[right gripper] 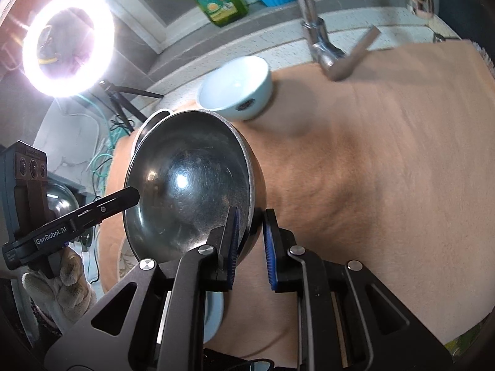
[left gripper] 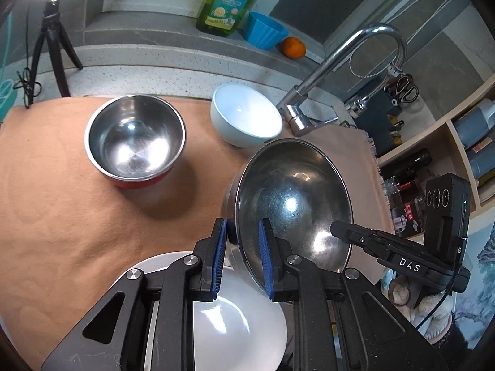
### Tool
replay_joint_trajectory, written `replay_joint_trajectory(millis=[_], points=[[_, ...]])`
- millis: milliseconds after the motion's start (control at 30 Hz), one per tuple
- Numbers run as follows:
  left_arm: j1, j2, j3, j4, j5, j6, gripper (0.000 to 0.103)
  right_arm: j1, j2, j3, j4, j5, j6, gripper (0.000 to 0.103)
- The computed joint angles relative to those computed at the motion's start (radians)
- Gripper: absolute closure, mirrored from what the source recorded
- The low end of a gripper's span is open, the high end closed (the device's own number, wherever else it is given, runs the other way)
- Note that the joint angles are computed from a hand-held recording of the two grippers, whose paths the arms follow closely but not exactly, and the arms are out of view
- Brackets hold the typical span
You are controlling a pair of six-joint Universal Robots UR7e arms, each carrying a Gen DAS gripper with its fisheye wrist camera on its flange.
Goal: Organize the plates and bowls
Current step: 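Lift the large steel bowl and carry it over the plate stack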
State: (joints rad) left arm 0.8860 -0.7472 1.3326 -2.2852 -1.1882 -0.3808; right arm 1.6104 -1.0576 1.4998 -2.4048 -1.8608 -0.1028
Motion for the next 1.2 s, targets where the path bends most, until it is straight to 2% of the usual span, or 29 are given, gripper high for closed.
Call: replay_joint_trajectory(millis=[500,1200], points=[[-0.010,-0.153,0.140,-0.074,0.096,-0.034,0.085,0.091,0.059,-0.054,0.018,0.040,-0.045,0.087],[0.040,-0.385,0.364,-0.077,0.244,-0.228,0.085,0.192,0.279,-0.215,0.164,0.102,-0.089,0.086]])
